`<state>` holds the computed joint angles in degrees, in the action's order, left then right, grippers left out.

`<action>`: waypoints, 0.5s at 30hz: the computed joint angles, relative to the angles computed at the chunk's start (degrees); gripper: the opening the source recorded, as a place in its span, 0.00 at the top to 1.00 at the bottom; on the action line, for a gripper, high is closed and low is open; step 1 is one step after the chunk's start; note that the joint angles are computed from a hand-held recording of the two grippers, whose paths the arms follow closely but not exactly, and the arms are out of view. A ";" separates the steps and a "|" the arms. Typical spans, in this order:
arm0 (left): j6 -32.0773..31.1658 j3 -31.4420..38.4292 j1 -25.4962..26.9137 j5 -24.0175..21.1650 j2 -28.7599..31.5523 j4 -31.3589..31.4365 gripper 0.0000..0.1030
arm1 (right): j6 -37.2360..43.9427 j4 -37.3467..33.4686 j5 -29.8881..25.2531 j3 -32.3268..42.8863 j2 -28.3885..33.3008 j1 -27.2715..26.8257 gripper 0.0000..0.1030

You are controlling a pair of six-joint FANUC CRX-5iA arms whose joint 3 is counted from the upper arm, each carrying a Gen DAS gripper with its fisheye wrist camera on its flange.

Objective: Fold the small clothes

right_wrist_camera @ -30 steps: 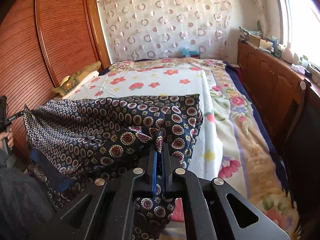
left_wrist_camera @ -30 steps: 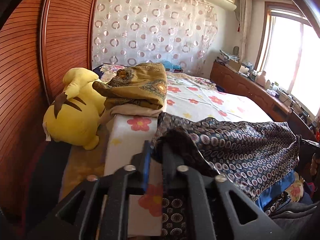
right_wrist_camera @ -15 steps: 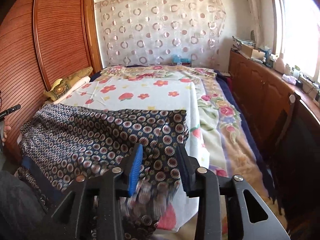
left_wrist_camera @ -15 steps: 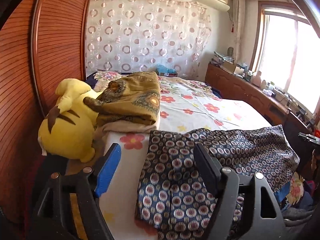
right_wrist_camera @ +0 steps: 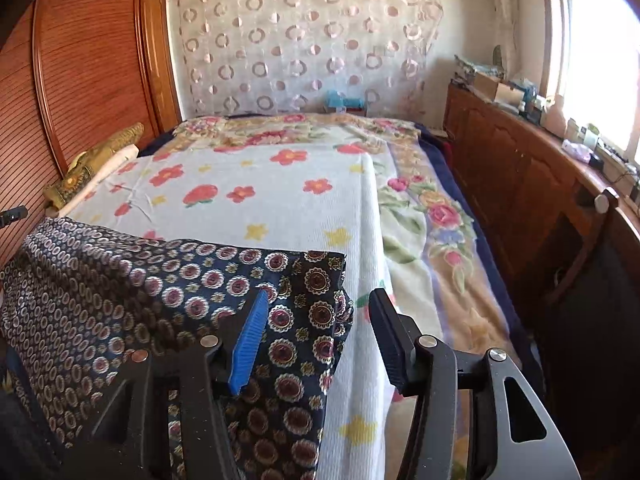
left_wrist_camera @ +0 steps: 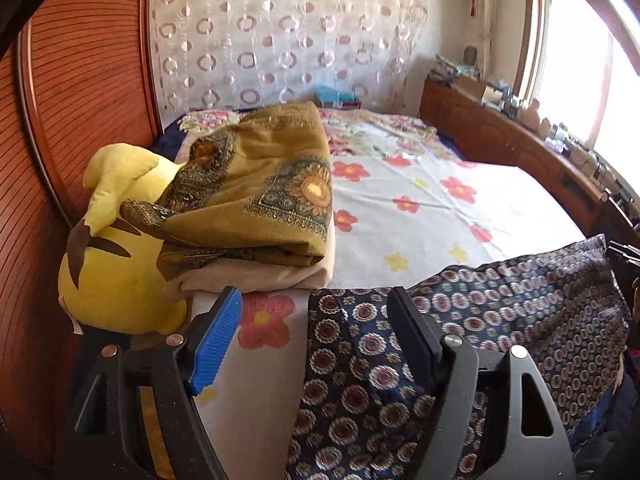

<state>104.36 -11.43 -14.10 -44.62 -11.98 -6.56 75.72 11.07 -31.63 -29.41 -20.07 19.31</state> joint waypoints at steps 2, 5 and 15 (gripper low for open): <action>-2.04 1.34 0.70 -2.05 2.26 1.39 0.27 | 1.11 -1.91 -1.47 2.03 1.97 -0.39 0.47; -4.74 3.15 1.63 -5.85 5.49 3.47 0.27 | 2.35 -3.95 -3.83 4.83 4.28 -1.05 0.47; -9.31 1.86 3.00 -6.58 6.79 9.36 0.27 | 5.35 -6.01 -8.13 9.32 7.35 -1.22 0.46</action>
